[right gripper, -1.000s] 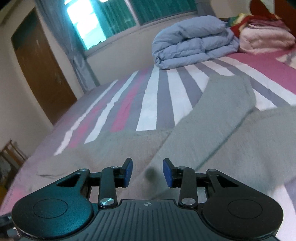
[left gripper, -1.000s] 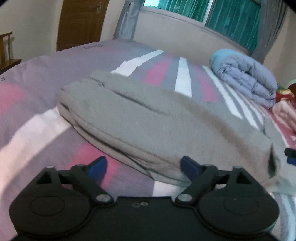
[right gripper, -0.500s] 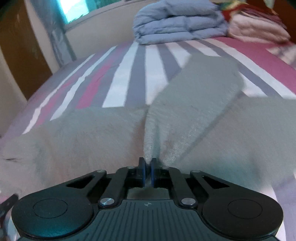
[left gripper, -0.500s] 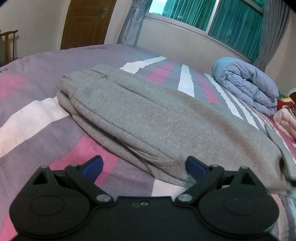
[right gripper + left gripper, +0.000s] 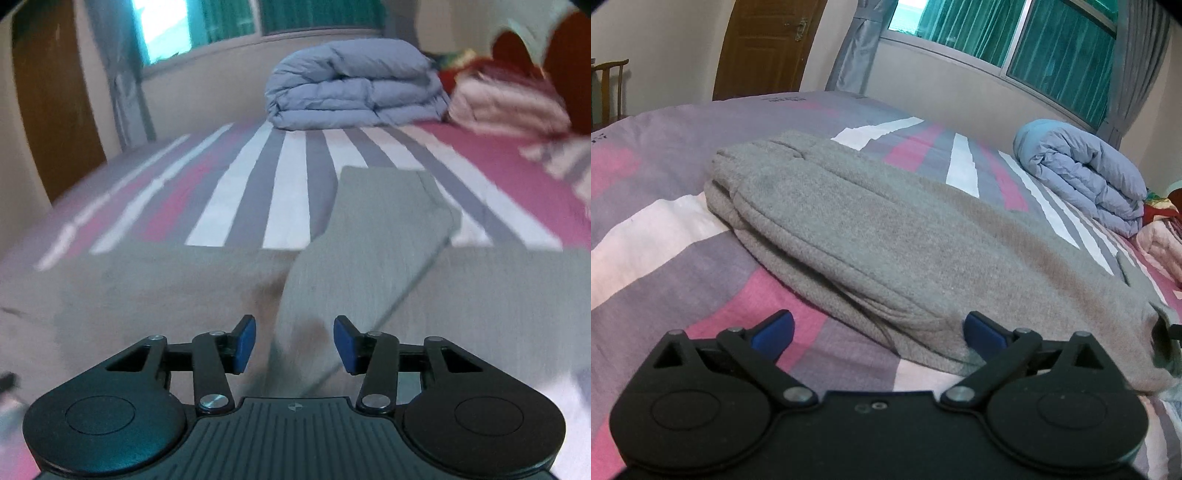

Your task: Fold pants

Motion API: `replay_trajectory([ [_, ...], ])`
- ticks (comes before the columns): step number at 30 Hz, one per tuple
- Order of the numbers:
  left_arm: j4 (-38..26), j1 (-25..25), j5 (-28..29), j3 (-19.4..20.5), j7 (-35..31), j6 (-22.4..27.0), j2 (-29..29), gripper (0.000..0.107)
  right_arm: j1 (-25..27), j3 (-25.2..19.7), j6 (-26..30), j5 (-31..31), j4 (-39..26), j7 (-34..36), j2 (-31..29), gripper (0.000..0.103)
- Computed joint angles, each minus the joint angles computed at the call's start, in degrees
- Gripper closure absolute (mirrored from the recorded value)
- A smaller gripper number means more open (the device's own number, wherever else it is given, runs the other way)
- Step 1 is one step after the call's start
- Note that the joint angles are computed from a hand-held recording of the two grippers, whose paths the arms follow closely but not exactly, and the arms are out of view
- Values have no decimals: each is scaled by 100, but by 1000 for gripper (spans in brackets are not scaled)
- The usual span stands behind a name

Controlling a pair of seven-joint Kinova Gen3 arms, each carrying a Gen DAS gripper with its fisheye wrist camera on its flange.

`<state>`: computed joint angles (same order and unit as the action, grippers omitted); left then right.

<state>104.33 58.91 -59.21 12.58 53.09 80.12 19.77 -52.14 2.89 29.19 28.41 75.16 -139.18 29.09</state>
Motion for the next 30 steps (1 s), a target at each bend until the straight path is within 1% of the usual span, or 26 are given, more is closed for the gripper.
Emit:
replay_trajectory([
  [1,5,-3,3,0,-8,-1,2,14,-52,71,220,-23,-265,230,157,56],
  [2,-11,-9,15,0,-32,9,8,13,-172,247,364,-96,-435,395,303,56],
  [3,-33,-12,27,-1,-55,22,19,13,-256,387,415,-83,-498,475,381,56],
  [4,-46,-13,35,-4,-73,30,24,13,-244,421,373,-72,-455,465,388,58],
  [5,-58,-5,38,-7,-80,46,33,13,-150,348,237,14,-306,362,331,83],
  [6,-63,1,34,-10,-88,55,36,13,-51,310,30,6,-51,236,205,98],
  [7,-52,2,26,-12,-97,48,28,13,128,188,-104,-94,214,57,29,98],
  [10,-7,15,-12,-12,-83,31,21,13,510,-49,-384,-359,1011,-362,-458,97],
  [11,9,14,-20,-10,-76,21,15,13,686,-169,-534,-571,1276,-389,-558,94],
  [13,10,6,-19,-7,-82,17,16,13,884,-272,-975,-721,1762,-455,-696,93],
  [14,12,7,-22,-7,-74,18,16,13,892,-266,-1133,-705,1876,-446,-745,91],
  [15,15,6,-24,-6,-72,16,14,13,794,-167,-1197,-596,1900,-469,-756,85],
  [16,18,4,-28,-7,-64,13,15,13,590,22,-1169,-394,1863,-540,-774,80],
  [18,27,-6,-39,-11,-59,-2,16,13,59,549,-1168,72,1772,-623,-784,60],
  [19,27,-7,-40,-9,-59,-2,16,13,-161,744,-1069,305,1654,-620,-734,55],
  [20,29,-13,-39,-11,-62,-6,13,13,-290,834,-961,504,1509,-539,-667,53],
  [21,28,-10,-37,-7,-60,-2,13,12,-321,817,-890,714,1363,-389,-593,53],
  [22,31,-12,-36,-7,-64,-3,11,12,-269,694,-743,903,1191,-217,-507,53],
  [24,35,-14,-37,-6,-61,-7,9,12,-121,395,-329,1125,704,221,-225,53],
  [25,38,-14,-37,-5,-62,-7,8,12,-100,343,-194,1221,530,360,-96,53],
  [28,36,-20,-39,-8,-60,-15,18,12,13,246,108,1234,64,808,191,53],
  [29,36,-20,-39,-8,-60,-15,18,12,73,238,112,1247,38,809,226,53],
  [30,36,-20,-39,-8,-60,-15,18,12,67,336,116,1202,31,718,239,53],
])
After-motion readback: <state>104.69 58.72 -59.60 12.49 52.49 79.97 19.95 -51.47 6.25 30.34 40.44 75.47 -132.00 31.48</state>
